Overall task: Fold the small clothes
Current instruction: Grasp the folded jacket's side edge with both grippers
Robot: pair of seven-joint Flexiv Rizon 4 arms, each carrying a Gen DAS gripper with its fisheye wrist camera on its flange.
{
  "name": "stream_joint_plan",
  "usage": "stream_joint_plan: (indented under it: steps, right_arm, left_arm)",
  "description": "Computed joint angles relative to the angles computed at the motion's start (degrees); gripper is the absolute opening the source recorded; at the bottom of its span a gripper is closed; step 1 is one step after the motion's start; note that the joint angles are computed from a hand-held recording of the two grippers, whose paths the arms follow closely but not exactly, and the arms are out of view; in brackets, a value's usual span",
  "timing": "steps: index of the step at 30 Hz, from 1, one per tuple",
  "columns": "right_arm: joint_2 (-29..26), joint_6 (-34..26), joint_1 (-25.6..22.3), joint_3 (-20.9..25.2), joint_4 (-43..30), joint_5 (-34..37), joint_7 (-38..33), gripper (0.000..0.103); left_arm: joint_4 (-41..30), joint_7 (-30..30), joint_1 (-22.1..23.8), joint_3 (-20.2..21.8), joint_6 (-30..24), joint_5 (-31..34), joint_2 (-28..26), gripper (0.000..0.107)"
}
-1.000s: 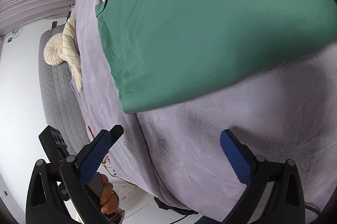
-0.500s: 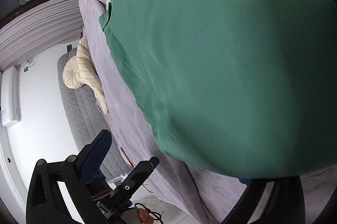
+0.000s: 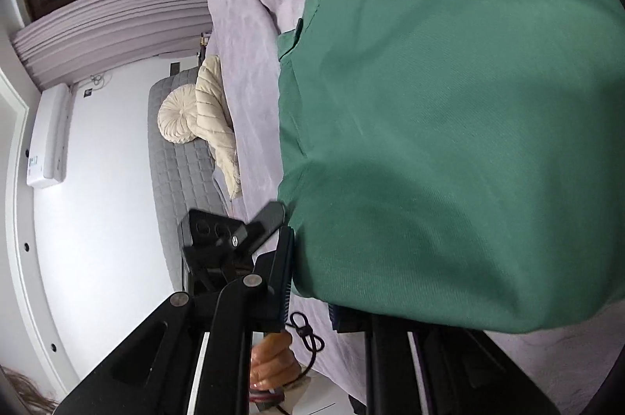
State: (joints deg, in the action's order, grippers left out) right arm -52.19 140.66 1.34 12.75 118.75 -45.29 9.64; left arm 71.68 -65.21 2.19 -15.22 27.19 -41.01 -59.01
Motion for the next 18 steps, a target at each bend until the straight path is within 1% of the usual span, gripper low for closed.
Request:
stream_joint_plan:
  steps: [3, 5, 6, 8, 10, 11, 13, 14, 15, 17, 18]
  right_arm:
    - [-0.2, -0.2, -0.4, 0.0, -0.2, -1.6, 0.3, 0.016]
    - [-0.5, 0.1, -0.5, 0.0, -0.2, -2.4, 0.2, 0.016]
    - [-0.7, 0.0, -0.5, -0.1, -0.5, -2.9, 0.4, 0.016]
    - [-1.1, 0.6, -0.5, 0.0, -0.3, -3.2, 0.6, 0.016]
    - [-1.2, 0.6, -1.0, -0.1, 0.1, -4.8, 1.4, 0.016]
    - [-1.0, 0.9, -1.5, -0.2, 0.8, -5.7, 1.6, 0.016]
    - [-0.8, 0.6, -2.3, -0.6, 1.2, -8.4, 2.8, 0.016]
    - [-0.7, 0.5, -2.8, -0.8, 1.2, -10.2, 3.5, 0.017]
    - [-0.6, 0.4, -3.5, -1.1, 1.4, -12.7, 4.5, 0.02]
    - [0.7, -0.7, -4.8, -2.4, 1.8, -18.5, 7.2, 0.021]
    - [1.5, -1.3, -5.7, -3.4, 1.8, -22.7, 9.5, 0.029]
  left_arm:
    - [-11.1, -2.8, -2.9, 0.7, -5.1, 3.8, -5.6, 0.096]
    - [-18.2, -5.2, -5.6, 2.2, -7.9, 7.4, -8.8, 0.096]
    - [-19.9, -5.8, -6.5, 2.9, -8.6, 8.8, -9.4, 0.096]
    - [-21.7, -6.5, -8.3, 4.2, -8.3, 11.8, -9.9, 0.096]
    - [-19.7, -5.3, -8.7, 4.8, -6.6, 13.9, -8.5, 0.095]
    - [-18.6, -4.6, -8.8, 5.1, -5.7, 14.9, -7.9, 0.085]
    - [-18.7, -4.9, -9.8, 6.5, -5.1, 17.4, -7.5, 0.074]
    - [-18.7, -5.4, -9.9, 6.7, -4.9, 17.9, -7.4, 0.073]
    - [-18.3, -5.5, -9.7, 6.6, -4.5, 18.0, -7.3, 0.073]
    - [-17.8, -6.0, -9.7, 6.5, -3.6, 18.4, -7.1, 0.073]
    - [-17.7, -6.2, -9.8, 6.6, -3.3, 18.6, -7.0, 0.073]
